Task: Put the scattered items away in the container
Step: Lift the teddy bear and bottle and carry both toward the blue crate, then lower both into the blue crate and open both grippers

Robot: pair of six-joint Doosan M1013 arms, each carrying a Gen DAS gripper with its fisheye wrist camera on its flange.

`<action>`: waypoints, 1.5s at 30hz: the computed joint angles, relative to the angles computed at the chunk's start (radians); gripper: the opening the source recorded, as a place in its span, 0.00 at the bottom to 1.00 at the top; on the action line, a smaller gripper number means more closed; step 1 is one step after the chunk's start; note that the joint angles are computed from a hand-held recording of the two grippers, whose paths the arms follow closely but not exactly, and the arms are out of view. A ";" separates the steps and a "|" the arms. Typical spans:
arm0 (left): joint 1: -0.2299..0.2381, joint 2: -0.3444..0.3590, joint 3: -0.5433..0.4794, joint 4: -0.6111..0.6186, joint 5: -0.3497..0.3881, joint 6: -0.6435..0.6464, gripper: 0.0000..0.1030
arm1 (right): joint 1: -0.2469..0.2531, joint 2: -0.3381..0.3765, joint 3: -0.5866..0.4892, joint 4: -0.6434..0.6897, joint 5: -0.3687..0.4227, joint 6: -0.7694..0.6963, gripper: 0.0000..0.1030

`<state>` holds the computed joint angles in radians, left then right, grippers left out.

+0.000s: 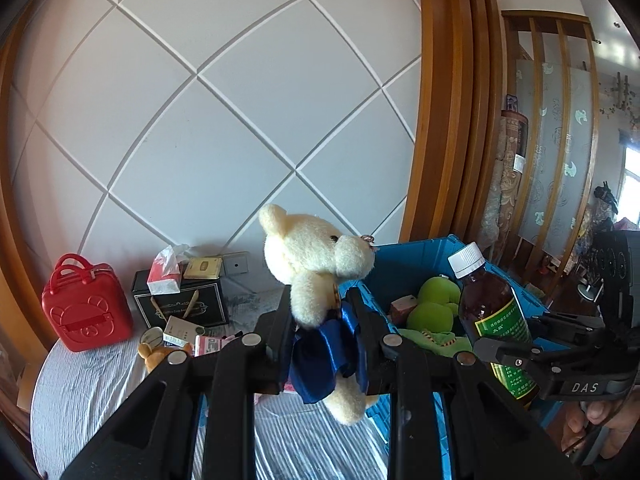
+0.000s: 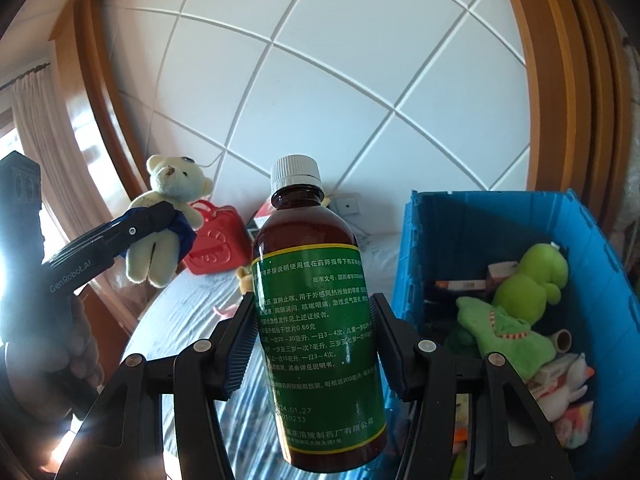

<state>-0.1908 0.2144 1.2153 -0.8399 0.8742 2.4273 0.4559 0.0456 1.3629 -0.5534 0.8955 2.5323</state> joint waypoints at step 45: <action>-0.288 0.073 -0.083 0.130 0.055 -0.071 0.23 | -0.190 -0.206 0.232 -0.028 0.056 0.141 0.53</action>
<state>-0.4792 0.2875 1.1325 -0.7095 0.9293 2.3568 0.2663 -0.1600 1.5946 -0.5815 0.9516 2.6737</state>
